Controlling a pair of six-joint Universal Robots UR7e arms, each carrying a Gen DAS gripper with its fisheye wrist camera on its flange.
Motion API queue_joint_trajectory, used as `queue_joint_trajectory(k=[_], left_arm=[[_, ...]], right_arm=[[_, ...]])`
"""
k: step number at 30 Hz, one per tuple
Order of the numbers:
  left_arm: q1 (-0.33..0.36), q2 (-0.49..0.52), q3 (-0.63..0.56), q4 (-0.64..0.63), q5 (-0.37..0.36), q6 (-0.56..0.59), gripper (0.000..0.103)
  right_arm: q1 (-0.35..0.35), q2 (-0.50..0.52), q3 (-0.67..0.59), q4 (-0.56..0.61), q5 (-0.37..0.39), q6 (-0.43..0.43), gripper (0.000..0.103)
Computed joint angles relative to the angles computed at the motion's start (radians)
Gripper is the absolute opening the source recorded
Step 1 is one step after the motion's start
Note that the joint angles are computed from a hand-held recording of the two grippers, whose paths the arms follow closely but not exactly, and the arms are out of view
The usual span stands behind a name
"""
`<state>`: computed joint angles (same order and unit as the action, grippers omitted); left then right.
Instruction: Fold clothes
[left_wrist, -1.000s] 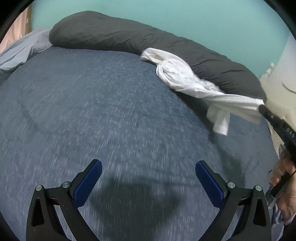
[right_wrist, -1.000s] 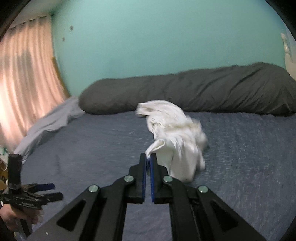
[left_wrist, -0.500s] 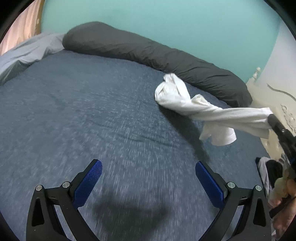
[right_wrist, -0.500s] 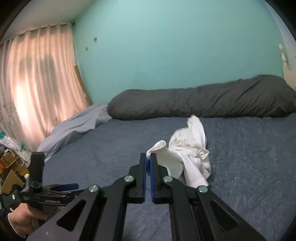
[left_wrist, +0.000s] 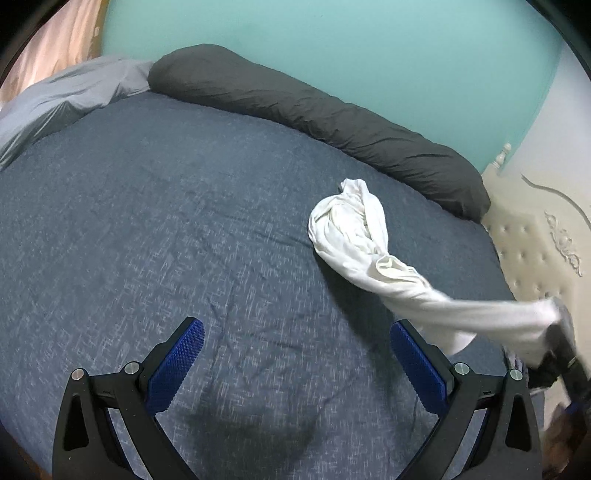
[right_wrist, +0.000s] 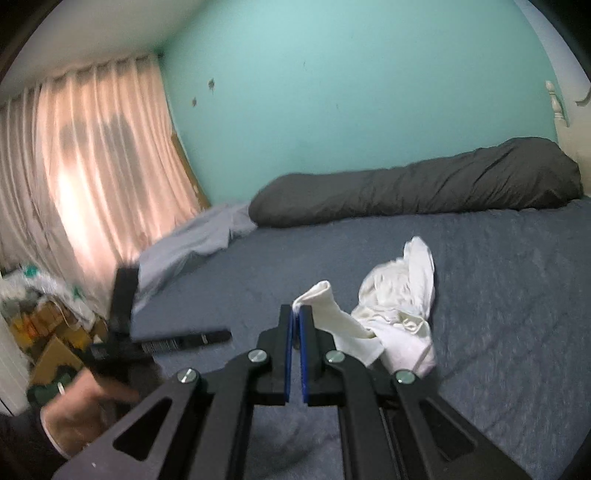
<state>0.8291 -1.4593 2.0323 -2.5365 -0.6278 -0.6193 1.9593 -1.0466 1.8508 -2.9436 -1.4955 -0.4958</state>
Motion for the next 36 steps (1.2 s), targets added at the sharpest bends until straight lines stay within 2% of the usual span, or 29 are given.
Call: queue_joint_trajectory(k=[3,9,12,17,18,20,23,25,27,30,32,36], left_arm=[[0.008,0.008,0.019,-0.036,-0.009,0.010,0.103],[0.074,0.067,0.049,-0.181,-0.080,0.074,0.103],[0.120,0.112,0.044,-0.211,-0.121,0.083,0.103],[0.172,0.165,0.038,-0.273,-0.136,0.125,0.103],[0.183,0.174,0.035,-0.287,-0.140,0.133,0.103],[0.198,0.186,0.031,-0.308,-0.147,0.146,0.103],[0.218,0.198,0.028,-0.331,-0.164,0.161,0.103],[0.226,0.205,0.026,-0.341,-0.162,0.164,0.103],[0.230,0.209,0.023,-0.344,-0.166,0.165,0.103],[0.224,0.214,0.021,-0.348,-0.158,0.188,0.103],[0.222,0.219,0.018,-0.355,-0.153,0.203,0.103],[0.230,0.224,0.012,-0.355,-0.157,0.213,0.103]], right_arm=[[-0.011,-0.002,0.035,0.000,-0.024,-0.002,0.003],[-0.054,0.050,0.022,0.094,-0.081,0.039,0.005],[-0.077,0.072,0.023,0.076,-0.091,0.044,0.006],[-0.113,0.098,0.013,0.049,-0.094,0.044,0.007],[-0.118,0.104,0.008,0.043,-0.094,0.046,0.009],[-0.135,0.110,0.000,0.015,-0.079,0.065,0.025],[-0.150,0.114,-0.010,-0.019,-0.053,0.106,0.041],[-0.155,0.125,-0.028,-0.023,-0.059,0.111,0.042],[-0.153,0.154,-0.065,-0.012,-0.098,0.119,0.043],[-0.144,0.213,-0.138,0.028,-0.175,0.134,0.051],[-0.143,0.247,-0.185,0.069,-0.204,0.139,0.061],[-0.133,0.332,-0.296,0.157,-0.256,0.168,0.062]])
